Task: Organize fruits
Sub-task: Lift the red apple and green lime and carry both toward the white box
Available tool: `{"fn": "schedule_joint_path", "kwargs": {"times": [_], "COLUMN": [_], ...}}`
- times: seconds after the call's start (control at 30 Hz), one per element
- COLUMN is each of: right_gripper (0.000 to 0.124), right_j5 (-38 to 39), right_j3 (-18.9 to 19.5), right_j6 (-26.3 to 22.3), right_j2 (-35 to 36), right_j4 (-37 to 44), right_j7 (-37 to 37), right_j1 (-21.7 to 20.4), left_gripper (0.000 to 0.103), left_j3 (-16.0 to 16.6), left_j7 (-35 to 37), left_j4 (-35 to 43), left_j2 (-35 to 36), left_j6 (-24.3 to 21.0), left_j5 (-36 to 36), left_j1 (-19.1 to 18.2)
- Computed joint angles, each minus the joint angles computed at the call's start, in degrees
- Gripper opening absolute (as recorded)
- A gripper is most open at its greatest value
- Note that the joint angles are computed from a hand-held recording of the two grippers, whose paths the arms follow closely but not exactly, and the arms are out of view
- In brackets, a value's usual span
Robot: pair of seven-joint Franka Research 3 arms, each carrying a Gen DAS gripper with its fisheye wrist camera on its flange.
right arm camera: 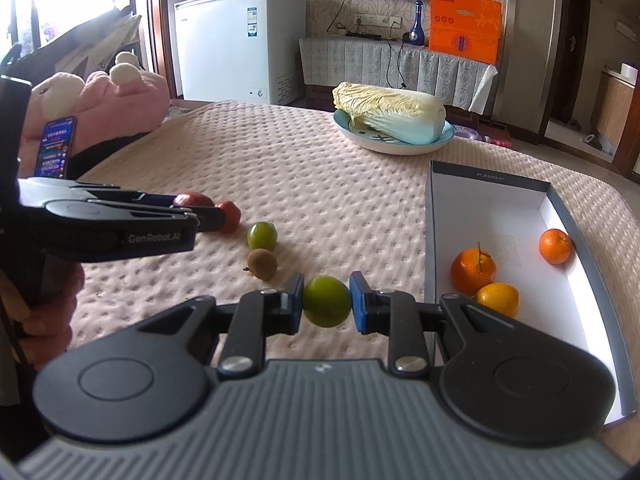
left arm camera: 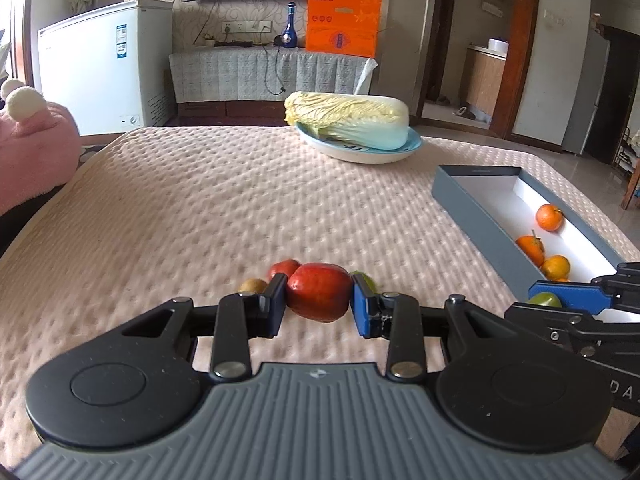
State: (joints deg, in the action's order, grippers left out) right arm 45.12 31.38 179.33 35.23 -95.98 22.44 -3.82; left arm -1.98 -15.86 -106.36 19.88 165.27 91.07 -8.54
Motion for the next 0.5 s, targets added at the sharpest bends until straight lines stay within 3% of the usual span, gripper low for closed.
{"fn": "schedule_joint_path", "kwargs": {"times": [0.5], "right_gripper": [0.028], "right_j5": [1.2], "right_j3": [1.7], "right_j6": [0.5], "right_j2": [-0.7], "right_j4": [-1.2], "right_j7": [-1.6], "right_j1": [-2.5], "left_gripper": [0.039], "left_j3": [0.1], "left_j7": [0.1], "left_j4": [2.7], "left_j2": [1.6], "left_j6": [1.0], "left_j5": [0.0], "left_j1": [-1.5]}}
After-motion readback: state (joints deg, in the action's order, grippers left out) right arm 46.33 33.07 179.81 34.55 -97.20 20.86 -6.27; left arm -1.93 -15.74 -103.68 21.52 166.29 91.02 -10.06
